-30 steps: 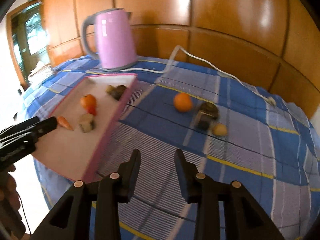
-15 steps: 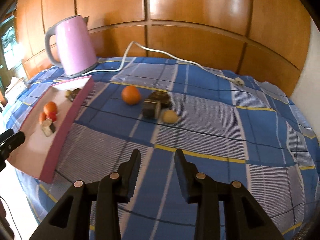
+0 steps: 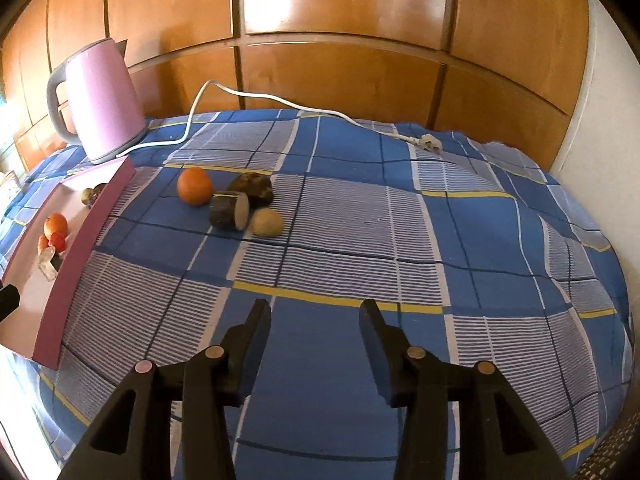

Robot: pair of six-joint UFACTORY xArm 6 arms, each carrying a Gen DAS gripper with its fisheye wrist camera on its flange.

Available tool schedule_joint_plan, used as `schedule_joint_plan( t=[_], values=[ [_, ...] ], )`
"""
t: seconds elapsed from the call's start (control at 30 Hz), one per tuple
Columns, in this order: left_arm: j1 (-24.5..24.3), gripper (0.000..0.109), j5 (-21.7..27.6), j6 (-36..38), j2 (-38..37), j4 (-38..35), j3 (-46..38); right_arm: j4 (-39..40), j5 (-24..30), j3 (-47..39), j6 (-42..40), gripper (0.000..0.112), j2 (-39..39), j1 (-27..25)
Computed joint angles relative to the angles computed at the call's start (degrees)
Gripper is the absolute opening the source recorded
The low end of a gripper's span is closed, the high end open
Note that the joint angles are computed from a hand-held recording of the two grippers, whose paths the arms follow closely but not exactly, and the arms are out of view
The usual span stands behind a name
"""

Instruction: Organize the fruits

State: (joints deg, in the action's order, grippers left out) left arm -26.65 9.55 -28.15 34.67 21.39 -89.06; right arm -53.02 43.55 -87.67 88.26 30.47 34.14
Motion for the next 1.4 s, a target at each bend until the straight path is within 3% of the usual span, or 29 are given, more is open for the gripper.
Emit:
schedule_joint_plan(
  t=[0.47,0.53,0.6,1.07,1.33,1.4],
  values=[
    [-4.6,0.066,2.8,17.3,1.7,-17.9,-2.0,-1.9,0.8,6.6,6.9,0.047,-3.6,-1.4],
    [-5.4,0.066,3.4,20.0,1.9,-20.3,-2.1,-2.1,1.4,7.1,7.8,0.055,-3.8,-1.5],
    [-6.2,0.066,3.7,23.2,1.9,-23.4,-2.0,-2.3,1.1,7.8,8.5,0.069,-4.0,-1.7],
    [-8.5,0.066,8.0,39.6,3.7,-40.8,-5.3,-6.1,4.1,11.2,13.8,0.075,-6.1,-2.1],
    [-8.0,0.067,9.6,37.5,5.2,-37.8,-8.0,-6.7,5.1,13.9,17.0,0.075,-7.7,-2.8],
    [-7.6,0.067,9.0,32.6,5.9,-32.2,-9.3,-6.5,5.2,14.5,17.2,0.075,-8.1,-2.9]
  ],
)
